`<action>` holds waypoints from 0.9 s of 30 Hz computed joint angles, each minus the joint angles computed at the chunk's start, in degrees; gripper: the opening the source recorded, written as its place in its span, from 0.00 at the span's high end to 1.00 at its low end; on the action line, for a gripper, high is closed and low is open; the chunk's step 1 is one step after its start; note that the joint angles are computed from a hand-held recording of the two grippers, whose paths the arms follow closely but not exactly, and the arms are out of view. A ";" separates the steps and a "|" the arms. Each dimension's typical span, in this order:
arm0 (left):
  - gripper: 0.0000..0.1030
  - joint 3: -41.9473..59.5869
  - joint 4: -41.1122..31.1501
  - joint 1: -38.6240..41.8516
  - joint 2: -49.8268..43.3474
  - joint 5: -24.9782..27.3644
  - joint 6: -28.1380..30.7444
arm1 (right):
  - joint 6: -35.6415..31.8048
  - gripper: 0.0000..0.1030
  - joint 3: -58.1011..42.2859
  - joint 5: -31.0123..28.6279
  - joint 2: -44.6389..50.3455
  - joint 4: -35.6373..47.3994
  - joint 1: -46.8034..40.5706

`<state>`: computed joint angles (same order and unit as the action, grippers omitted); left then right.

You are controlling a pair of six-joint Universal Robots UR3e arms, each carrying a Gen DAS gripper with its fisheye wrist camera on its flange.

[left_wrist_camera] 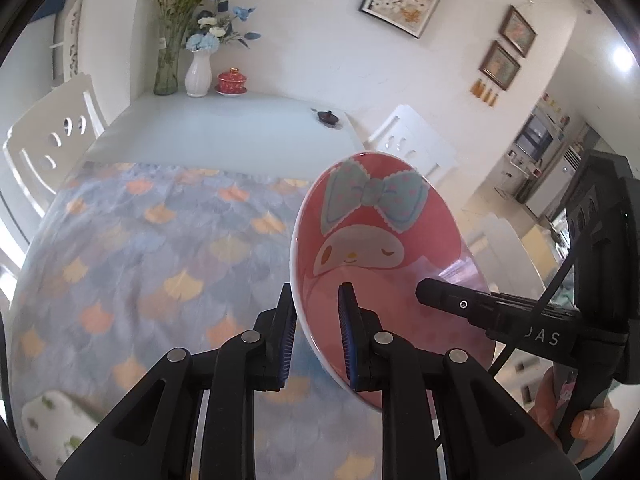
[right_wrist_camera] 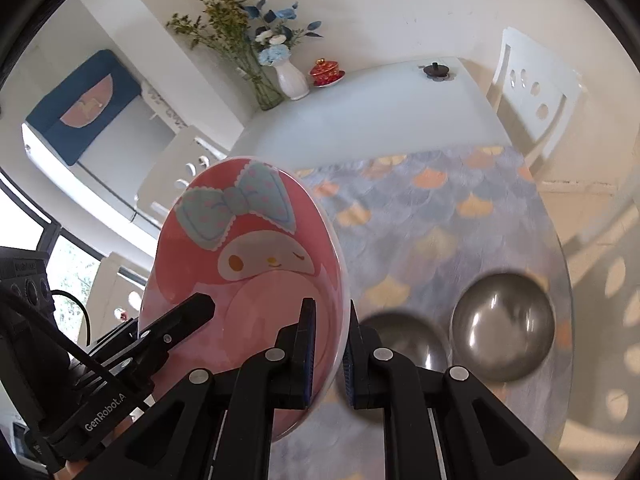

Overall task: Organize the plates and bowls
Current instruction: 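Lift the pink bowl and set it down beside the steel bowls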

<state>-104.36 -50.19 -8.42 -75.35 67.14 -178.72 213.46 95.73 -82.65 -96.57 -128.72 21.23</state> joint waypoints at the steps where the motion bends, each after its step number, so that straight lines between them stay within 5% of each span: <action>1: 0.84 -1.89 -0.96 0.78 2.51 -0.74 0.96 | 2.06 0.88 0.15 -2.08 -0.56 0.51 2.54; 5: 0.84 -9.10 -5.27 4.09 11.08 -4.16 4.86 | 9.19 0.87 2.32 -8.43 -1.93 1.81 10.85; 14: 0.84 -21.91 -14.69 6.52 22.60 -4.93 10.87 | 23.00 0.86 14.97 -8.80 -3.85 -2.12 19.88; 27: 0.84 -34.14 -3.78 0.22 19.51 -2.80 8.46 | 31.70 0.86 31.02 -6.89 -4.58 -13.36 21.52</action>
